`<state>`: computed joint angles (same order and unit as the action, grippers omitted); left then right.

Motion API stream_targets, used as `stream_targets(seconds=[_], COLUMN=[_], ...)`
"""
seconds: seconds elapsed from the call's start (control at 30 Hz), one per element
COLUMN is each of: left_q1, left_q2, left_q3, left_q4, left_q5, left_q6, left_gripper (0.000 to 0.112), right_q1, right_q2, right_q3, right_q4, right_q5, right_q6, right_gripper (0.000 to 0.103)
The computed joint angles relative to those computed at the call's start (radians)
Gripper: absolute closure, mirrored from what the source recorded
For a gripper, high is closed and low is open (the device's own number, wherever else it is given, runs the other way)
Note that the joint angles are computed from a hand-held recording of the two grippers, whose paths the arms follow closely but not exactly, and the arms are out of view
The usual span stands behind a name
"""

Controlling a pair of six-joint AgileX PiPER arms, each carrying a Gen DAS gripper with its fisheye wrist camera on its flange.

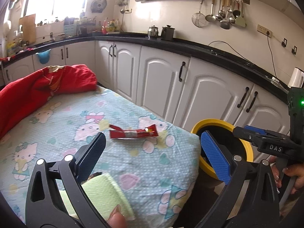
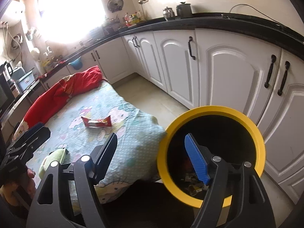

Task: Collect trash
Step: 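Move both open tools back toward the red wrapper and sponge on the bed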

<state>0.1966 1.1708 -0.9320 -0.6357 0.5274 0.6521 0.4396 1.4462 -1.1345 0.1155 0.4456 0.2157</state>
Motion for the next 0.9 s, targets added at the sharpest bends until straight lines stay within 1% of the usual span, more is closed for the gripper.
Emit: stream_targets(seconds=[0.17,0.33,0.67,0.77,0.83,0.9], left_q1=[0.082,0.194,0.417,0.484,0.515,0.553], left_q2=[-0.003,0.002,0.047,0.072,0.084,0.105], left_q3=[0.002,-0.001,-0.018,-0.026,-0.028,-0.036], left_q4=[-0.058,-0.119,-0.173,-0.180,-0.181,-0.183], left_q5=[0.035,0.095,0.223,0.266,0.288,0.326], left_q6=[0.078,0.168,0.290,0.318,0.330,0.338], left_gripper=[0.020,0.020,0.020,0.020,0.020,0.020], right_q1=[0.055,0.106,0.185,0.201,0.209,0.214], right_q2=[0.015,0.035,0.078,0.110,0.138,0.180], right_q3=[-0.024,-0.045,-0.091,-0.127,-0.155,-0.201], right_q4=[-0.048,-0.090,-0.148,-0.169,-0.168,-0.149], right_q5=[0.010,0.018,0.034,0.037,0.039,0.045], right_q6=[0.047,0.084,0.138,0.152,0.144,0.116], right_gripper=[0.031,0.031,0.031,0.031,0.031,0.031])
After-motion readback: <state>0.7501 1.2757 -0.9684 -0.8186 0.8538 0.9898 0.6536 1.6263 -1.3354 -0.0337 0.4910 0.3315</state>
